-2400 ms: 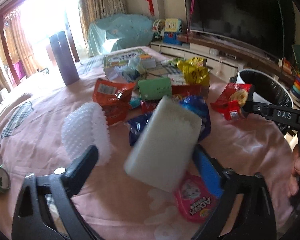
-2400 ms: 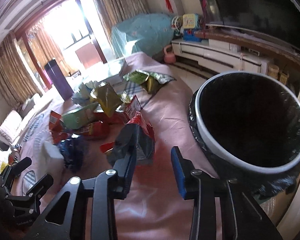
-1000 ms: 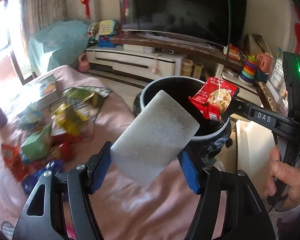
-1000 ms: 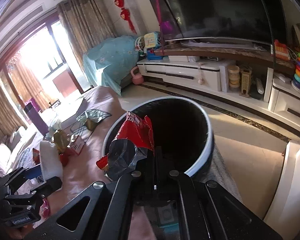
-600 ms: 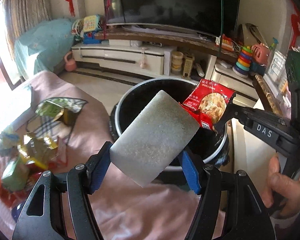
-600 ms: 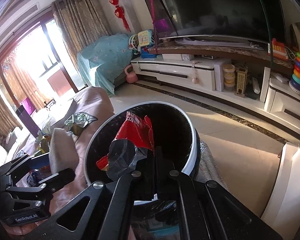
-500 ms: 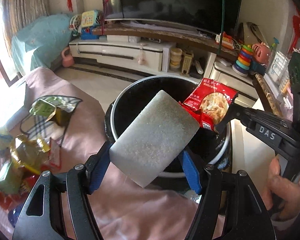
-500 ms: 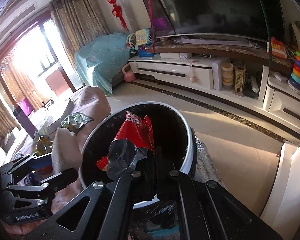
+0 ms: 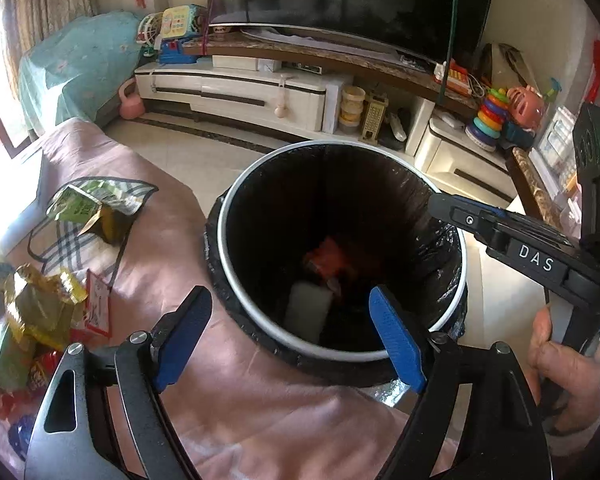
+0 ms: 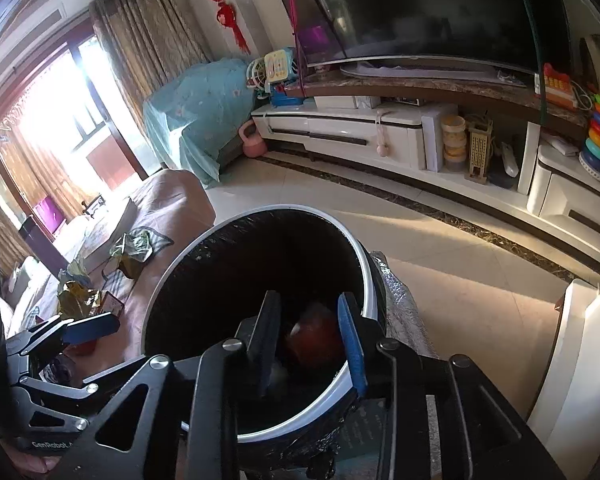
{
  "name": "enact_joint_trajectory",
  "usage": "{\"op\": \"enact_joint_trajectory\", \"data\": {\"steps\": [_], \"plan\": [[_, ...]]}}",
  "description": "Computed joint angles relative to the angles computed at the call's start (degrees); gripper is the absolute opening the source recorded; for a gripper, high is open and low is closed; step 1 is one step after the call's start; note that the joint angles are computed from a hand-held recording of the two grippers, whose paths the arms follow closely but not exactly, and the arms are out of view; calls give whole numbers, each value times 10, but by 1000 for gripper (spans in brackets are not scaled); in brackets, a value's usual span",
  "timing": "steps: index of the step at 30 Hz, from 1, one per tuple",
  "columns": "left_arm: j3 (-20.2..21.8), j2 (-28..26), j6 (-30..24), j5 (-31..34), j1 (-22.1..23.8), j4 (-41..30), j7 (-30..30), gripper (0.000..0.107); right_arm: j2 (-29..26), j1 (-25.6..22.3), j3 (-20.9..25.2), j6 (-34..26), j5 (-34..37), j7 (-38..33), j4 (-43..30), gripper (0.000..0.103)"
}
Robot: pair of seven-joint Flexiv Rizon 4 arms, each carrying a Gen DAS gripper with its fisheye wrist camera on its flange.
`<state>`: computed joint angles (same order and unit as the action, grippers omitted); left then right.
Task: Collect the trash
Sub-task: 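Carry both items over the trash bin and open both tools to drop them, then move both open tools back over the table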
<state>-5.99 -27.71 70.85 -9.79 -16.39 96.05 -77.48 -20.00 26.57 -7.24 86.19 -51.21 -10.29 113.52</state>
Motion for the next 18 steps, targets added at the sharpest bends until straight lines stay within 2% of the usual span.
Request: {"op": "enact_joint_trajectory", "data": {"steps": [3,8,10,15,18], "plan": [[-9,19,27,-14,11,34,3,83,7,12,-18,15,-22,28,9,36],[-25,65,100,-47,33,120,4,84,21,37,-63,51,-123,132,22,74],[-27,85,134,-57,39,159,0,85,26,48,-85,68,-191,199,24,82],[-33,129,198,-72,58,236,-7,87,27,45,-91,93,-331,335,8,89],[-78,156,233,-108,103,286,12,87,22,29,-69,101,-404,410,-9,91]]}}
